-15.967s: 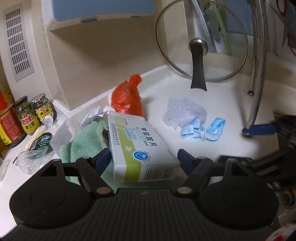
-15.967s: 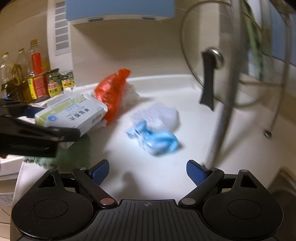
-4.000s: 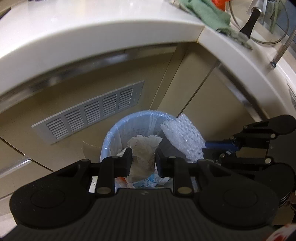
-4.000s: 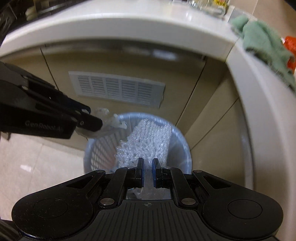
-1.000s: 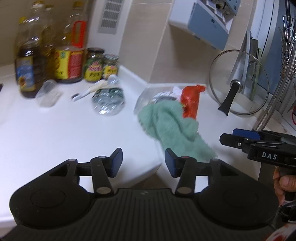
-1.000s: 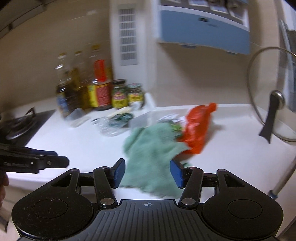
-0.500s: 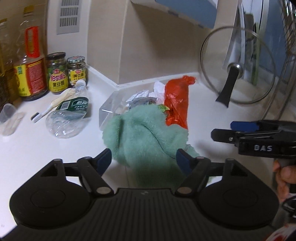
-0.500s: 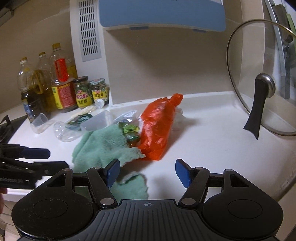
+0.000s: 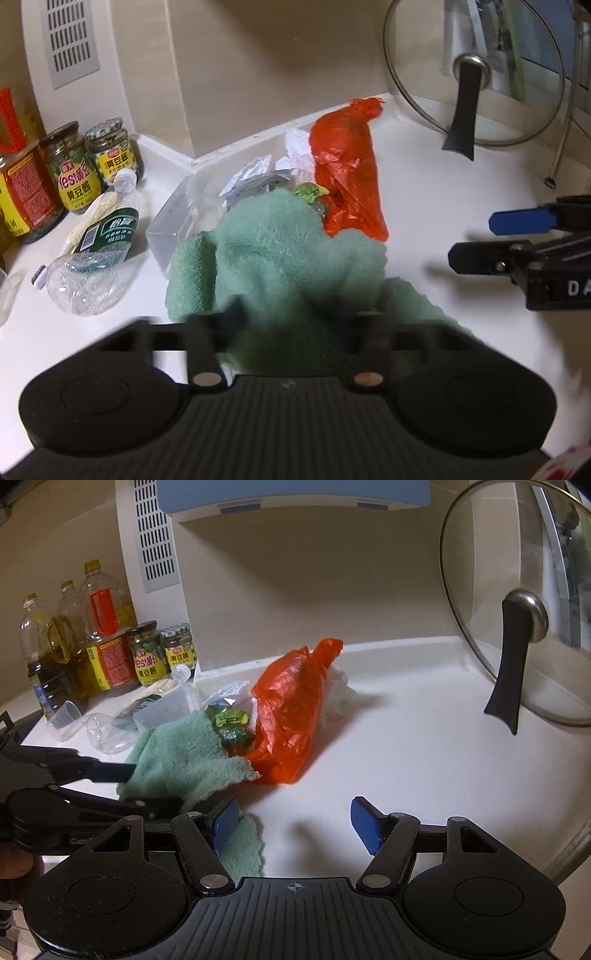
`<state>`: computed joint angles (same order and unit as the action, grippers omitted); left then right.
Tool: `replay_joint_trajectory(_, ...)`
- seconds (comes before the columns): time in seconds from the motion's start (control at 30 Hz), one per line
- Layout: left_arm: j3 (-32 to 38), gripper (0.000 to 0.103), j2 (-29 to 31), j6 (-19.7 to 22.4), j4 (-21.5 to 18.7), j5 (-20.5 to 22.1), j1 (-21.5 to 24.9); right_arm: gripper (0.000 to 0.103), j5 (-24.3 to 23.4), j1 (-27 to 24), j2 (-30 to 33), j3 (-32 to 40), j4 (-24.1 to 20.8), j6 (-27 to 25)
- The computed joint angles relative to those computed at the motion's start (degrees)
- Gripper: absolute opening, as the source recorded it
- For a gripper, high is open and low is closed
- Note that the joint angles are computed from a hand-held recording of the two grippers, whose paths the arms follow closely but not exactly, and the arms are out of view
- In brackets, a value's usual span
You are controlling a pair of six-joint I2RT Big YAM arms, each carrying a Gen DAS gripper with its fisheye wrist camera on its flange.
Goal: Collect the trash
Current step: 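Grasp the green towel with the left tool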
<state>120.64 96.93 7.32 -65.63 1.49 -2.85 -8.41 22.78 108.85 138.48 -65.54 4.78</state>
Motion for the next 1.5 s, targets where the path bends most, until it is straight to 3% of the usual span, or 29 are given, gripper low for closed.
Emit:
replay_joint_trajectory(0.1,-0.4,0.010,-1.3,0.8,0.4,1.7,0.6,0.067,0.1,0.0,-0.5,-1.0,0.7,0.6)
replay_joint_trajectory(0.27,0.4,0.009,-3.5,-0.2,0.3,4.8,3.1,0.067,0.1,0.3,-0.6,-0.9,0.6,1.2)
replay_joint_trajectory(0.4,2.1,0.009,-4.1,-3.7,-0.6,7.5,6.4,0.067,-0.2,0.9,-0.5,-0.5,0.8,1.3)
replay_joint_trajectory(0.53,1.8,0.009,-4.4,-4.0,-1.0,6.5,9.3,0.067,-1.0,2.0,0.0,0.5,0.6,1.2)
replay_joint_trajectory(0.7,-1.1,0.009,-5.3,-0.7,-0.5,0.0,11.1,0.067,-2.3,3.3,1.7,3.0,-0.6,-0.1)
replay_joint_trajectory(0.77,-0.8,0.009,-5.0,-2.5,-2.1,2.1,12.3,0.067,-3.0,3.6,2.6,4.3,-1.1,-0.5)
replay_joint_trajectory(0.83,-1.6,0.020,-5.4,-4.3,-1.7,5.8,12.9,0.067,-2.9,4.1,3.5,5.7,-1.7,-0.8)
replay_joint_trajectory(0.9,-2.3,0.082,-5.6,-5.1,-0.8,7.3,12.4,0.067,-2.8,4.4,4.2,6.8,-2.1,-0.6)
replay_joint_trajectory(0.93,-3.0,0.089,-5.9,-5.5,0.4,7.7,12.0,0.067,-2.7,4.5,4.3,6.8,-2.1,-0.3)
replay_joint_trajectory(1.1,-0.8,0.090,-2.8,-6.3,-0.8,9.8,10.4,0.067,-2.3,4.7,4.5,7.1,-2.4,-0.1)
replay_joint_trajectory(1.17,0.1,0.088,-1.2,-5.1,-1.8,8.2,9.6,0.067,-2.2,4.7,4.6,7.1,-2.8,-0.3)
replay_joint_trajectory(1.23,1.0,0.075,0.0,-3.9,-3.2,7.7,9.4,0.067,-2.1,4.7,4.8,7.5,-3.2,-0.4)
replay_joint_trajectory(1.3,1.5,0.029,0.2,-3.4,-4.2,8.0,9.6,0.067,-1.9,4.7,5.3,8.3,-3.7,-0.6)
replay_joint_trajectory(1.37,1.0,0.021,-0.9,-3.7,-3.2,9.6,10.5,0.067,-1.7,4.8,5.5,8.5,-3.5,-0.6)
replay_joint_trajectory(1.5,2.0,0.018,-2.2,-4.3,-2.4,10.9,12.7,0.067,-1.6,5.1,6.0,9.3,-3.3,-0.3)
